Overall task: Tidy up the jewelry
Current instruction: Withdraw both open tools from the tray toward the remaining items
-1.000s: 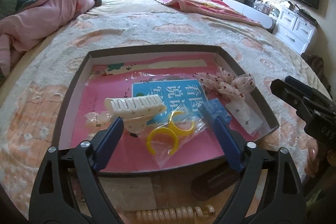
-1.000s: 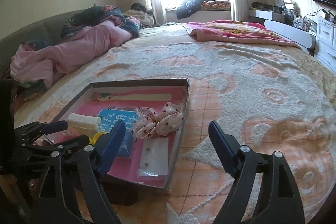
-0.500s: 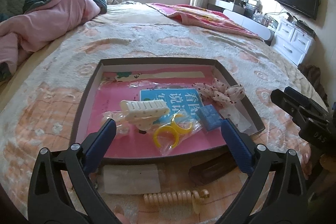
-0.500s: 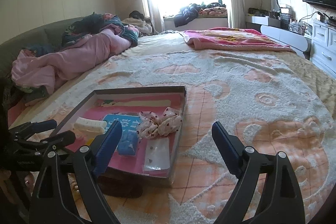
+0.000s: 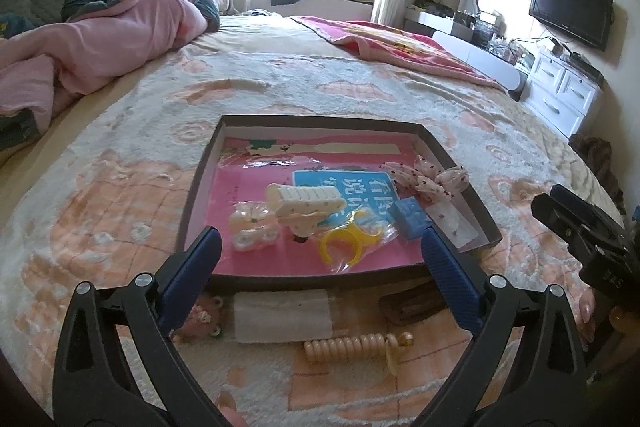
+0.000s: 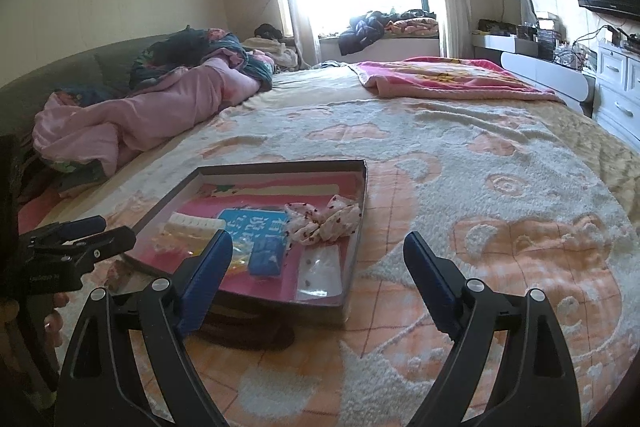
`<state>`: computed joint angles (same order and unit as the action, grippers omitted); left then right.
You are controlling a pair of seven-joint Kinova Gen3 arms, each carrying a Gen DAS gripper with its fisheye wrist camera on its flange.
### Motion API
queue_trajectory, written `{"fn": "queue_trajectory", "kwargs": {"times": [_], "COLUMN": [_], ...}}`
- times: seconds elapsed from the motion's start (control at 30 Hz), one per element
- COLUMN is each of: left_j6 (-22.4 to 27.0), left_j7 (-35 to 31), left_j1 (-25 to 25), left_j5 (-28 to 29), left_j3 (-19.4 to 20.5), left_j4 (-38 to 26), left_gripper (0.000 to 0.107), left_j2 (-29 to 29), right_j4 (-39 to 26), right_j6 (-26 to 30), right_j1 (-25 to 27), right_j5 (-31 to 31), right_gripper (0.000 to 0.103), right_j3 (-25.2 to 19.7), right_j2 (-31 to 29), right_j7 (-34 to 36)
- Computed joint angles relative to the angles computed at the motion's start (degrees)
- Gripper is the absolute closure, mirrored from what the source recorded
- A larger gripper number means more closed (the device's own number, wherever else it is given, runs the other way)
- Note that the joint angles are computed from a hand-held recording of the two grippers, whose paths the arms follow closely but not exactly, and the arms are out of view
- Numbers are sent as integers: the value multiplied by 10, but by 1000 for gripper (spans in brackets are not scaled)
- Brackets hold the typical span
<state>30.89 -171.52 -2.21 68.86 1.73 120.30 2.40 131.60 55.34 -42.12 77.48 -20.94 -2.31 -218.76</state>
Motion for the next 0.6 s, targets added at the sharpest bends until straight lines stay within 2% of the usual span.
{"fn": "queue_trajectory", "kwargs": {"times": [0.6], "left_j6": [12], "left_j7": [-33], "left_j1": [-28], "left_j5": [3], "left_j3": [-29], "left_j4": [26], "left_gripper": [16], "left_j2": [-18], "right_j4": [-10], "right_j6": [12], "right_j1": [-38], "right_j5": [-13], "right_gripper": [18], "right_j3": [-19], "right_j2": [11], "right_j7": [3]}}
